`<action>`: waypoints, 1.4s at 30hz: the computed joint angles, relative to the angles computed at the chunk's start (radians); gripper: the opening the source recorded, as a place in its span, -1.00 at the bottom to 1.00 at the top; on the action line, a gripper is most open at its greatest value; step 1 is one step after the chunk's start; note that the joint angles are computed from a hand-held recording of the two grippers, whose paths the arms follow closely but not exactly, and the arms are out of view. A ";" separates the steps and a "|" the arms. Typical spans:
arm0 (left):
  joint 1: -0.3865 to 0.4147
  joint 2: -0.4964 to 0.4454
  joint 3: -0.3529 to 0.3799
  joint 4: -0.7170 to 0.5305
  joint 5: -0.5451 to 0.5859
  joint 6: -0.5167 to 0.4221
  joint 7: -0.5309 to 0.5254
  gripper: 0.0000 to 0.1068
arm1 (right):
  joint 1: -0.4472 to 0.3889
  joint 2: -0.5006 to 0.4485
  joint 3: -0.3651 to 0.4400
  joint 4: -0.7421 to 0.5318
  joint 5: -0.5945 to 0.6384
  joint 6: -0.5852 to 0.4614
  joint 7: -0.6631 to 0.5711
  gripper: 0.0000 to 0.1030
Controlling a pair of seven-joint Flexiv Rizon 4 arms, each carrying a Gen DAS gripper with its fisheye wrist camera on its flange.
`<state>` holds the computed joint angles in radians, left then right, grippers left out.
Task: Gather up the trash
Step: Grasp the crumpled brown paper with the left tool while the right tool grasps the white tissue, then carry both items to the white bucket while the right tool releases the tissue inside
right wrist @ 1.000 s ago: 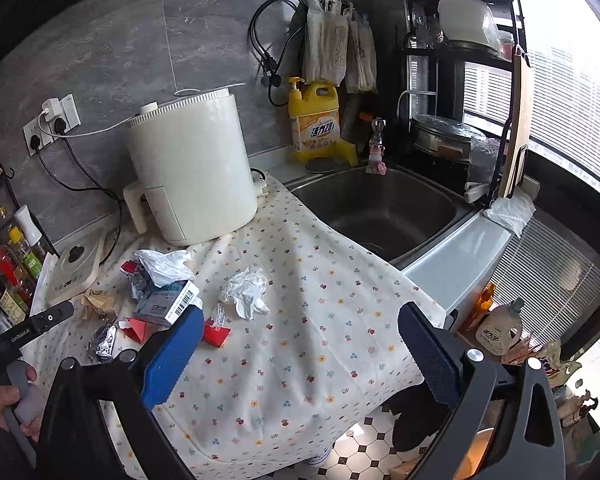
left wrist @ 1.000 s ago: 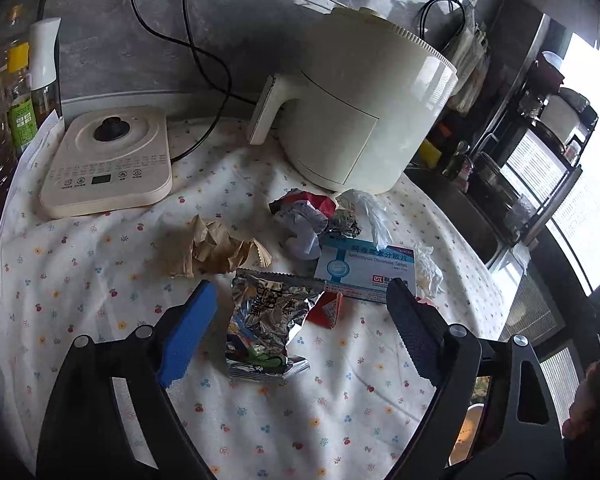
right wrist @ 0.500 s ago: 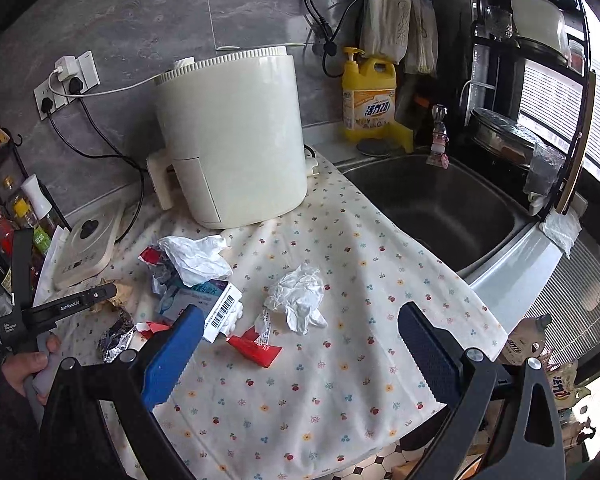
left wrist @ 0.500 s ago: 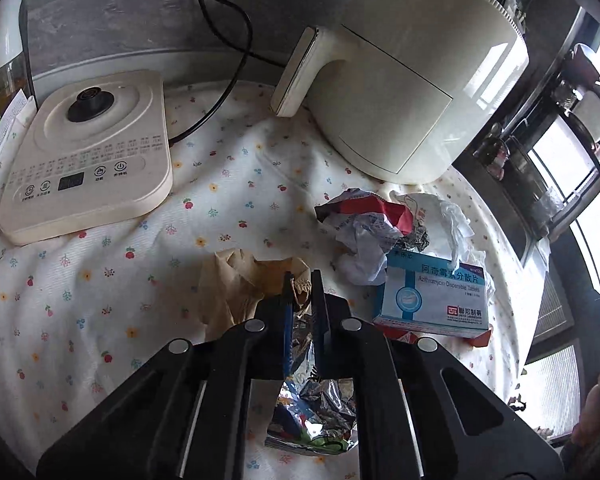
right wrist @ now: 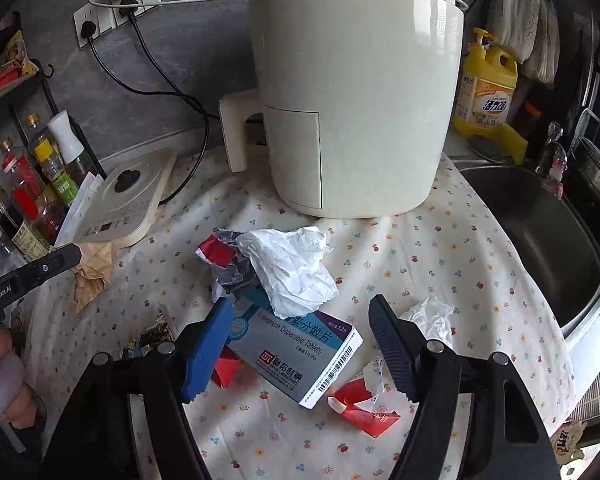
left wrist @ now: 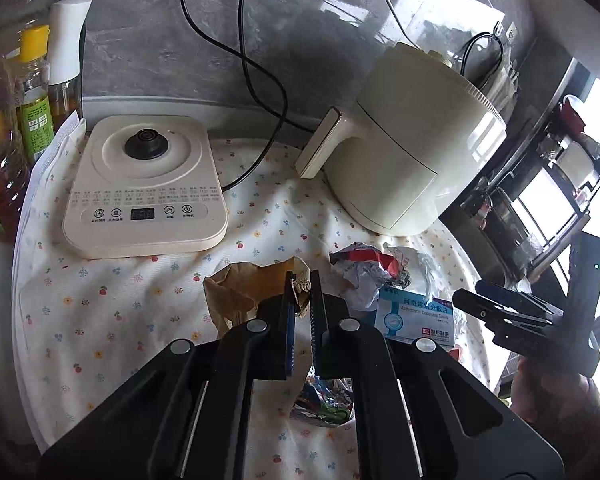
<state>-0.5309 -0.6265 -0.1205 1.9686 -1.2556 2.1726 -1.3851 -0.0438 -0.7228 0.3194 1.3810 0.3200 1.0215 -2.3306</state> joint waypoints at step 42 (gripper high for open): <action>-0.135 -0.257 -0.348 -0.582 -0.253 0.338 0.483 -0.86 | -0.368 0.173 -0.123 -0.007 0.390 -0.328 -0.340 -0.95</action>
<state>-0.6661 -0.8834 -0.4684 1.3867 -1.5087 2.5109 -0.9020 -0.4121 -0.5496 0.1963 1.3745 0.7104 0.6931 -2.6706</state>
